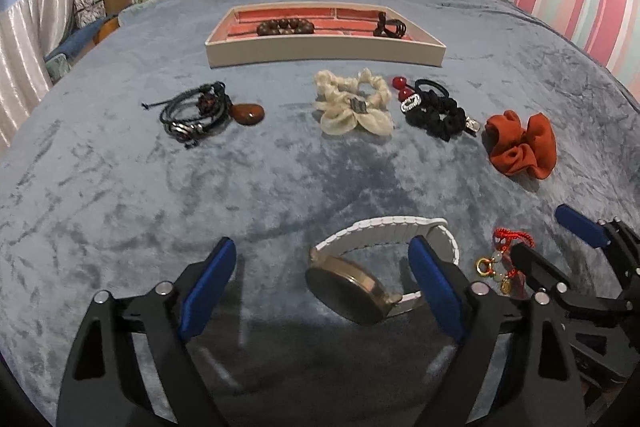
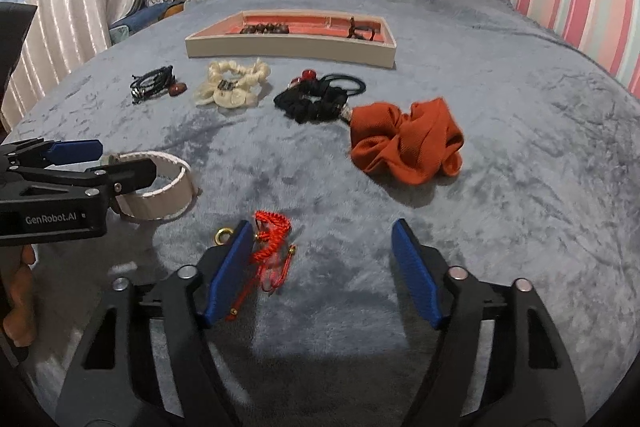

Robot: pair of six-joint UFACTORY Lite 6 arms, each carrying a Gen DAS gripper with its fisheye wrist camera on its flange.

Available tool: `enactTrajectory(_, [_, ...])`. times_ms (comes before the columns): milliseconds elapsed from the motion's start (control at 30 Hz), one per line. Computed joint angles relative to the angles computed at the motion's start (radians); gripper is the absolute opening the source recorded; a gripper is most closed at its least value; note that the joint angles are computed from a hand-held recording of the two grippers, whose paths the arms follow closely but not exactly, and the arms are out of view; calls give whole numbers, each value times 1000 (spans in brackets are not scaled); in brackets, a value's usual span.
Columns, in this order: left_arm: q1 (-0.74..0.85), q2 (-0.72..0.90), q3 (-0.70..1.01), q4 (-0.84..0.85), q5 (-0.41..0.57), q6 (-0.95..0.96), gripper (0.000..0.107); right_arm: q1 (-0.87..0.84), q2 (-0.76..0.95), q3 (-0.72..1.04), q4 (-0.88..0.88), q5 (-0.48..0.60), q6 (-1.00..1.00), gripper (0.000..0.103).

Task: Organize jewelry
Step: 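Grasp the white-strap watch with the left tool while the right tool grasps the red tassel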

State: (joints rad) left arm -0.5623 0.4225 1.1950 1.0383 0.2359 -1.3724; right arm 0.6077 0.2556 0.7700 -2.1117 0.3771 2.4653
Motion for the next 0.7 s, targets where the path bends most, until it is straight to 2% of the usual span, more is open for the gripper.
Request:
enactTrajectory(100, [14, 16, 10, -140, -33, 148, 62, -20, 20, 12, -43, -30, 39, 59])
enactTrajectory(133, [19, 20, 11, -188, -46, 197, 60, -25, 23, 14, -60, -38, 54, 57])
enactTrajectory(267, [16, 9, -6, -160, -65, 173, 52, -28, 30, 17, -90, -47, 77, 49])
enactTrajectory(333, [17, 0, -17, -169, -83, 180, 43, -30, 31, 15, -111, -49, 94, 44])
enactTrajectory(467, [10, -4, -22, -122, -82, 131, 42, -32, 37, 19, -151, -58, 124, 34])
enactTrajectory(500, [11, -6, -24, -121, -84, 128, 41, -32, 38, 20, -161, -61, 132, 32])
enactTrajectory(533, [10, -7, -26, -93, -80, 97, 35, -32, 39, 21, -164, -63, 132, 28])
enactTrajectory(700, [20, -15, -36, -99, -95, 98, 34, -47, 35, 15, -282, -81, 245, 12])
